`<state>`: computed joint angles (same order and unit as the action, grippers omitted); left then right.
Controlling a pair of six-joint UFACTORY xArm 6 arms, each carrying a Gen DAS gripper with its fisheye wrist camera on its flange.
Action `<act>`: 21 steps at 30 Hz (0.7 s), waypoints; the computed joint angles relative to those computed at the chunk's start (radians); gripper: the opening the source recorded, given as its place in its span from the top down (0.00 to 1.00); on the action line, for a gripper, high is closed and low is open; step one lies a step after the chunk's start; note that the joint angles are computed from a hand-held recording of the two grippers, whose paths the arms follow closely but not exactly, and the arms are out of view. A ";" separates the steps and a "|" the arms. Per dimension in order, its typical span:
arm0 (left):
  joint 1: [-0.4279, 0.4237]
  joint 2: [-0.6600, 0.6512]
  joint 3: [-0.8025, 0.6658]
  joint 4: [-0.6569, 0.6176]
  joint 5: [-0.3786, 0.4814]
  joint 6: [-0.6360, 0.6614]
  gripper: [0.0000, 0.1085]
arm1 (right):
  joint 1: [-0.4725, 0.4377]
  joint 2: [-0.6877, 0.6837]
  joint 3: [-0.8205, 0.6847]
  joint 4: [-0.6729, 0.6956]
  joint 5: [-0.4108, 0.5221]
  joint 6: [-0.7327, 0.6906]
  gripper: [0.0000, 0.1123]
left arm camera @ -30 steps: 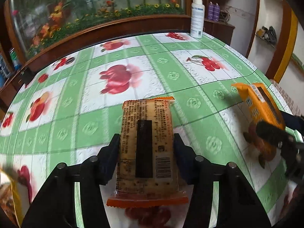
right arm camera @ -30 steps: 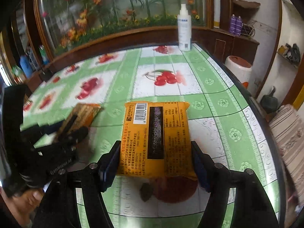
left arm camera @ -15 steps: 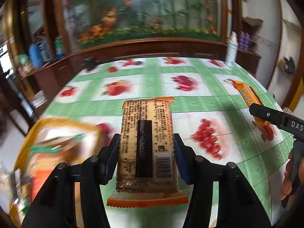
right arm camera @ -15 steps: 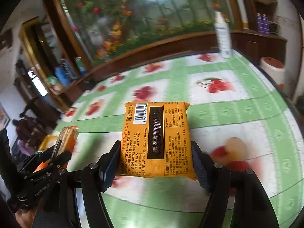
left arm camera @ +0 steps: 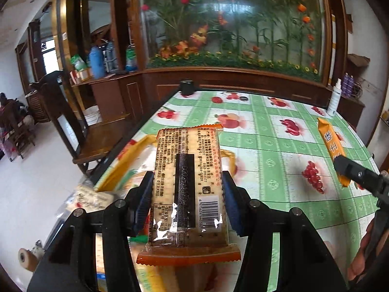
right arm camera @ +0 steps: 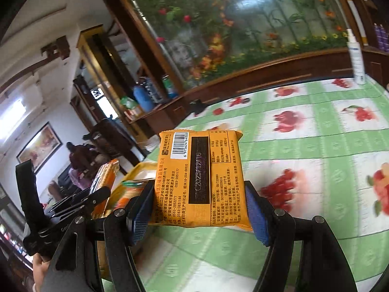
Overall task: Organize snacks
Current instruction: 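Carry both packs over the white tray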
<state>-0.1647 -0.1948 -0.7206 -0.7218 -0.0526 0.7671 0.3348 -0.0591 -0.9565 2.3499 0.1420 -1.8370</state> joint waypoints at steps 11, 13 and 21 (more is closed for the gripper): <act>0.038 -0.033 -0.013 -0.352 0.008 0.317 0.52 | 0.076 0.022 -0.023 0.077 0.005 -0.056 0.37; 0.047 -0.034 -0.015 -0.382 0.012 0.344 0.52 | 0.093 0.022 -0.024 0.064 0.001 -0.045 0.37; 0.076 -0.037 -0.015 -0.461 0.030 0.417 0.52 | 0.158 0.043 -0.062 0.064 -0.040 -0.055 0.37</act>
<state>-0.0883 -0.2318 -0.7358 -1.1826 -0.0231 1.1841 0.4929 -0.0157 -1.0189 2.4136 0.1020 -1.8920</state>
